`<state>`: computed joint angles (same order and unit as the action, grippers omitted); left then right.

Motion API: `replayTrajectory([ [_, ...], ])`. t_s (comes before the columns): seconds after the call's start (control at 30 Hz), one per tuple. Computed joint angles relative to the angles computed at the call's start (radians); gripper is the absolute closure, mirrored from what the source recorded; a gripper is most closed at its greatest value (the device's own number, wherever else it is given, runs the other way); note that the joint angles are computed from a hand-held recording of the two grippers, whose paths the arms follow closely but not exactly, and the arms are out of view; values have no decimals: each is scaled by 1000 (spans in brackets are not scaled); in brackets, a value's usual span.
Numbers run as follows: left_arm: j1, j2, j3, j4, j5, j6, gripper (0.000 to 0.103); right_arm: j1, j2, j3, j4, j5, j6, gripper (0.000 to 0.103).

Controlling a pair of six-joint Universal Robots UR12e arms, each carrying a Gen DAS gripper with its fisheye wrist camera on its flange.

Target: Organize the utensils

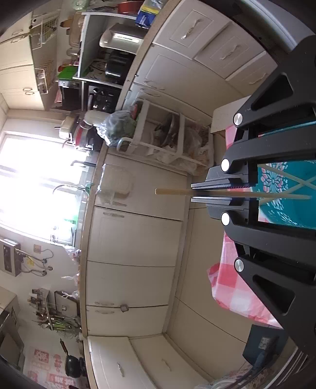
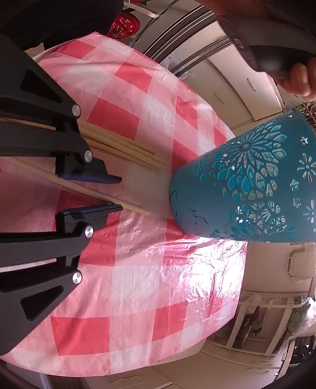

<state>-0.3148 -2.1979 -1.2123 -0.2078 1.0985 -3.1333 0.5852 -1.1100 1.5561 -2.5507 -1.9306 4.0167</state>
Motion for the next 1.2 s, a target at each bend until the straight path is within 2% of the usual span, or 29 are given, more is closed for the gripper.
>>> replayTrajectory([
  [0.07, 1, 10, -16, -48, 18, 37, 96, -3, -2, 6, -14, 10, 7, 85],
  [0.13, 6, 25, -39, -85, 32, 65, 87, -6, -7, 16, -32, 21, 16, 85],
  [0.23, 21, 67, -104, -77, 72, 84, 52, -12, -12, 30, -57, 40, 32, 85],
  [0.33, 45, 108, -168, -51, 86, 94, 42, -12, -14, 33, -60, 43, 34, 85],
  [0.43, 77, 148, -234, -32, 91, 105, 33, -7, -10, 16, -21, 24, 20, 86],
  [0.63, 125, 176, -315, -21, 131, 91, 28, 19, 14, -63, 174, -58, -19, 91],
  [0.7, 130, 171, -326, -22, 166, 81, 28, 25, 19, -75, 204, -76, -25, 93],
  [0.73, 132, 167, -319, -52, 172, 69, 28, 26, 18, -74, 204, -76, -30, 94],
  [0.8, 138, 161, -310, -71, 153, 46, 28, 22, 9, -62, 197, -59, -5, 97],
  [0.9, 136, 159, -315, -34, 181, 48, 28, 21, -18, -19, 139, -28, 37, 97],
  [1.2, 132, 166, -327, -50, 180, 69, 28, 21, -101, 99, -144, 32, 124, 97],
])
